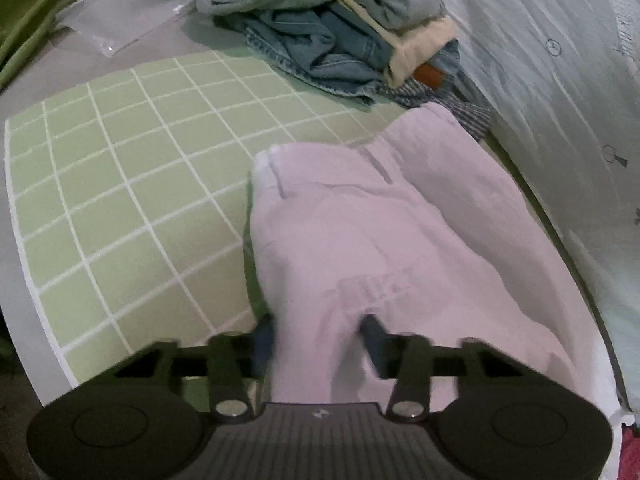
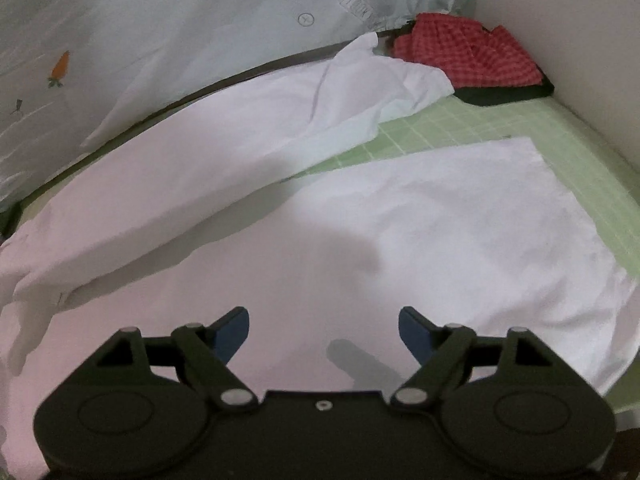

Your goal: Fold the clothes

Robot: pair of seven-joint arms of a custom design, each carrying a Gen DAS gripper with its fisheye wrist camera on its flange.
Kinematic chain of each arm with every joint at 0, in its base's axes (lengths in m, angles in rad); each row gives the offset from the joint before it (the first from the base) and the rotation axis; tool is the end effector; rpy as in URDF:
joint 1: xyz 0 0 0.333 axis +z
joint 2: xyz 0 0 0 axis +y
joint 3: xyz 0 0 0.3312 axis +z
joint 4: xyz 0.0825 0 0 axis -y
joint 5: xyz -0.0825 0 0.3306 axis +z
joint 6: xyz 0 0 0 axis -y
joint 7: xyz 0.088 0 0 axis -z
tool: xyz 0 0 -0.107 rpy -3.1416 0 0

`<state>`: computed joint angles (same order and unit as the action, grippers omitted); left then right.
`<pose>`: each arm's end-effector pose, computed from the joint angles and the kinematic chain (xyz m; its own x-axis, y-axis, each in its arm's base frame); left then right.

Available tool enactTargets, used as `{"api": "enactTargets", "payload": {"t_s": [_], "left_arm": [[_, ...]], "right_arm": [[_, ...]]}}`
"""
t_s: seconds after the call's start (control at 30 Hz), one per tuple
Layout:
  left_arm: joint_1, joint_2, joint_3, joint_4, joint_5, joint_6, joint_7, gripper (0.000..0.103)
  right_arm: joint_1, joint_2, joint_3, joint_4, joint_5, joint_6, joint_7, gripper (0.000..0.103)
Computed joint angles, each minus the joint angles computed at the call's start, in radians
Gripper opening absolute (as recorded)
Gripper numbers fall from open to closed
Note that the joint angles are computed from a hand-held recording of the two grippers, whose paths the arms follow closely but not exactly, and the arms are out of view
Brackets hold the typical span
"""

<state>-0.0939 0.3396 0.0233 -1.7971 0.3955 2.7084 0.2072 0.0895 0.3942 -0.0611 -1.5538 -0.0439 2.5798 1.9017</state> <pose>0.6392 -0.0606 0.4655 0.7033 -0.5872 0.4006 -0.4259 -0.7993 -0.4239 0.6746 0.0277 0.5280 -0.2148 -0.9679 -0.1307 -0.7765 0.2504 -0.5782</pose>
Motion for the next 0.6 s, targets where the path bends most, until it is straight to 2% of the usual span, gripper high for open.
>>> {"api": "enactTargets", "payload": {"t_s": [0.03,0.07,0.13,0.27,0.4,0.5,0.6], "left_arm": [[0.0,-0.005,0.0,-0.011,0.005,0.016,0.003,0.019],[0.001,-0.01,-0.001,-0.023,0.008,0.032,0.008,0.016],[-0.007,-0.023,0.006,-0.03,0.032,0.014,0.019,0.013],[-0.005,-0.071,0.012,-0.075,0.079,-0.006,0.009,0.012],[0.008,-0.14,0.026,-0.14,0.174,-0.073,-0.083,0.012],[0.043,-0.161,0.003,-0.157,0.185,-0.115,-0.1,0.013],[0.055,-0.156,-0.028,-0.115,0.165,-0.204,-0.08,0.021]], "right_arm": [[0.001,-0.008,0.0,-0.018,0.001,0.008,0.002,0.083],[0.002,-0.015,0.002,-0.031,0.006,0.005,0.007,0.083],[0.002,-0.025,0.009,-0.049,0.02,0.0,0.013,0.083],[0.003,-0.029,0.025,-0.067,0.046,0.001,0.001,0.084],[0.003,-0.044,0.033,-0.099,0.062,0.02,-0.024,0.085],[0.004,-0.057,0.028,-0.126,0.059,0.025,-0.038,0.085],[-0.002,-0.064,0.022,-0.135,0.066,0.013,-0.036,0.086]]}}
